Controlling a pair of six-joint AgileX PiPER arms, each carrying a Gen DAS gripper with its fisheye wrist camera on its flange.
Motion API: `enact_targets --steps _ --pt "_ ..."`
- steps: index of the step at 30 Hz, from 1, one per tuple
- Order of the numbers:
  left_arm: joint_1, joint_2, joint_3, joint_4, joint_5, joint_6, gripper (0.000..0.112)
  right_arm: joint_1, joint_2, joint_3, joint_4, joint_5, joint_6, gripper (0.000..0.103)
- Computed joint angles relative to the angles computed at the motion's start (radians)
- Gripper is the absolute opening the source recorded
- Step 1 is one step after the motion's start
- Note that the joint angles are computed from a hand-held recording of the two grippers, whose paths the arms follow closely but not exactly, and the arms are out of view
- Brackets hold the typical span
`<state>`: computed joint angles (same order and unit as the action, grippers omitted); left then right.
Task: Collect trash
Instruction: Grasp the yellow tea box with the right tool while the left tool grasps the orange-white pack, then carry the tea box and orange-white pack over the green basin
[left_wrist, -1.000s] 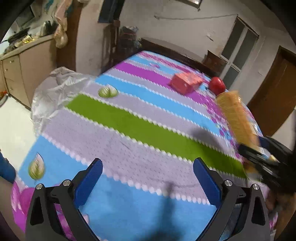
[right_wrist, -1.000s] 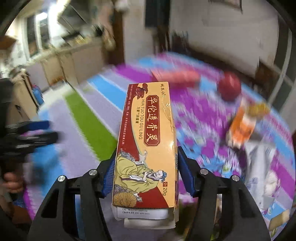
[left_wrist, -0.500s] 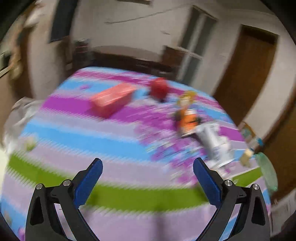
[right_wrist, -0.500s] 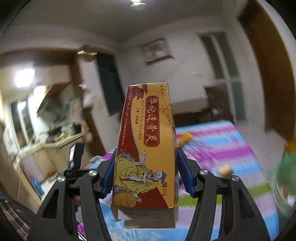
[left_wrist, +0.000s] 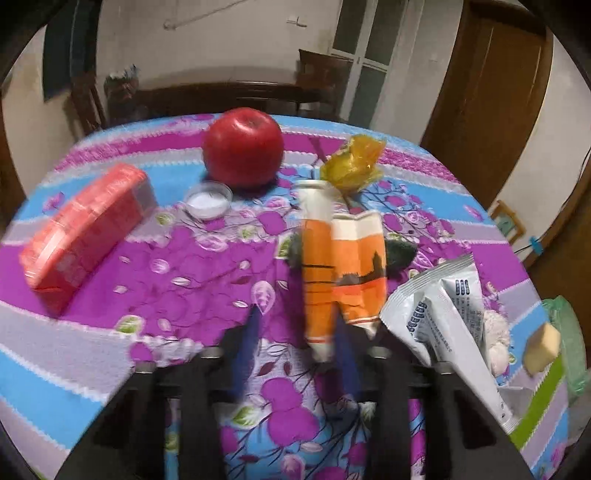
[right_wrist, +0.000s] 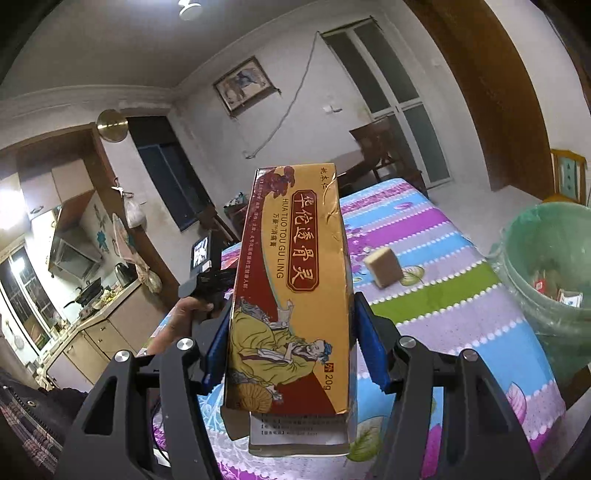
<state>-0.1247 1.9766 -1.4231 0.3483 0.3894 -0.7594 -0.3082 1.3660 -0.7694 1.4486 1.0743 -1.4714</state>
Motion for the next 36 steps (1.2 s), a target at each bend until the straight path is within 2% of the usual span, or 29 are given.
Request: enact_targets --steps 1,3,5,6,10,14,18,21,26,36 --pt "0.011 -0.010 0.014 -0.064 -0.023 0.051 0.013 0.001 -0.001 0.002 0.000 -0.003 0.002 0.058" --pt "0.019 -0.061 0.061 -0.072 -0.037 0.032 0.012 -0.007 -0.004 0.009 -0.003 -0.002 -0.001 0.058" --pt "0.004 -0.138 0.145 0.076 -0.076 -0.138 0.012 -0.005 0.008 0.005 0.001 -0.008 -0.008 0.058" --pt "-0.015 -0.194 0.183 0.176 -0.047 -0.238 0.012 -0.004 0.011 0.005 0.002 -0.011 -0.010 0.058" --pt "-0.162 -0.363 0.303 0.547 0.138 -0.632 0.012 0.028 0.026 -0.007 0.003 -0.054 -0.005 0.058" --pt "-0.358 -0.483 0.400 0.721 0.350 -0.861 0.012 0.088 0.011 -0.006 -0.006 -0.122 0.006 0.058" --pt "-0.583 -0.498 0.422 0.812 0.612 -0.993 0.012 0.116 -0.002 0.003 -0.019 -0.155 0.002 0.058" --pt "-0.683 -0.460 0.396 0.825 0.713 -1.018 0.012 0.112 -0.012 0.012 -0.028 -0.159 0.006 0.058" --pt "-0.768 -0.371 0.300 0.837 0.795 -0.972 0.012 0.070 -0.029 0.022 -0.043 -0.149 0.017 0.058" --pt "-0.802 -0.220 0.051 0.855 0.813 -0.832 0.012 -0.106 -0.045 -0.044 -0.078 -0.140 0.002 0.058"
